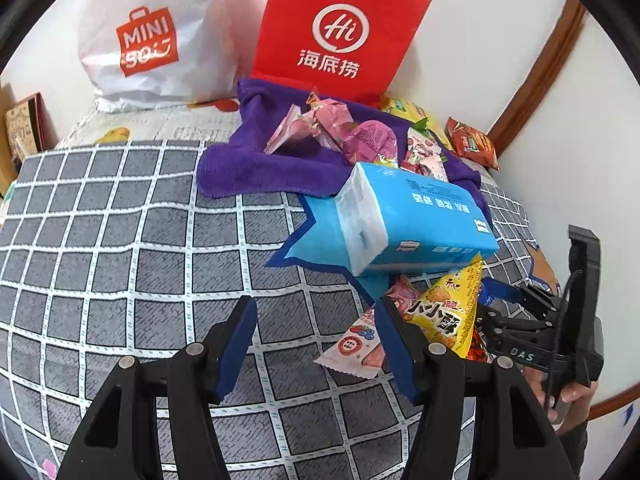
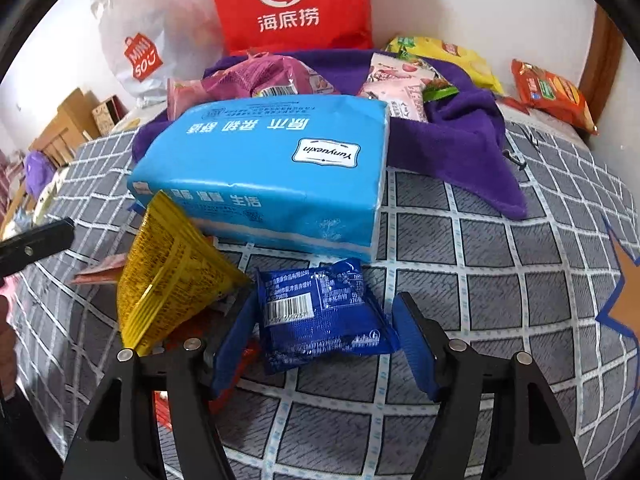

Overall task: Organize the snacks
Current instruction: 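Grasp the dark blue packet with the right tool while the left tool grasps the pink Lotso packet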

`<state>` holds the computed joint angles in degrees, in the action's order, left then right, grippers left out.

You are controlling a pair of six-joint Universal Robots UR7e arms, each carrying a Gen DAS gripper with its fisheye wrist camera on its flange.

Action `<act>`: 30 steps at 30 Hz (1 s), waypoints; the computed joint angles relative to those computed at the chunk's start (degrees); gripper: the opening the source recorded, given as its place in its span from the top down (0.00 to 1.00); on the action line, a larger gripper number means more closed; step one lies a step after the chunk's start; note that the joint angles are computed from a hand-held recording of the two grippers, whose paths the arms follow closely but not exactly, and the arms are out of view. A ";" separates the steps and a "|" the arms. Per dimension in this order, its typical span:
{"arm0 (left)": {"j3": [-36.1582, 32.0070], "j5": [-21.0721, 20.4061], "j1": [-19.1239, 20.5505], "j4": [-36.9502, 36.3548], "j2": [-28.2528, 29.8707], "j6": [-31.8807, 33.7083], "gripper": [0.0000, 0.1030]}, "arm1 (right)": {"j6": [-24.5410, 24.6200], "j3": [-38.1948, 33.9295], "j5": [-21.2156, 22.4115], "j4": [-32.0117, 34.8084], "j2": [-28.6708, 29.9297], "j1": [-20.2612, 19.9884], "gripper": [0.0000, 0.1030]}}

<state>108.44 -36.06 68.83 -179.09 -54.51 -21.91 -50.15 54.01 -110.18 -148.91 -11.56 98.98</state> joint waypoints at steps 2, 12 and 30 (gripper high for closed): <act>0.06 0.04 -0.18 -0.61 -0.03 0.97 0.43 | -1.32 -0.14 -0.61 -0.81 0.38 0.10 0.29; -2.10 -2.35 0.44 1.25 1.23 4.64 0.43 | -2.83 2.47 1.68 -3.20 -1.69 -0.80 0.48; -11.75 -2.23 1.59 11.00 9.19 9.35 0.62 | 1.00 7.46 5.61 -8.00 -5.44 -3.75 0.48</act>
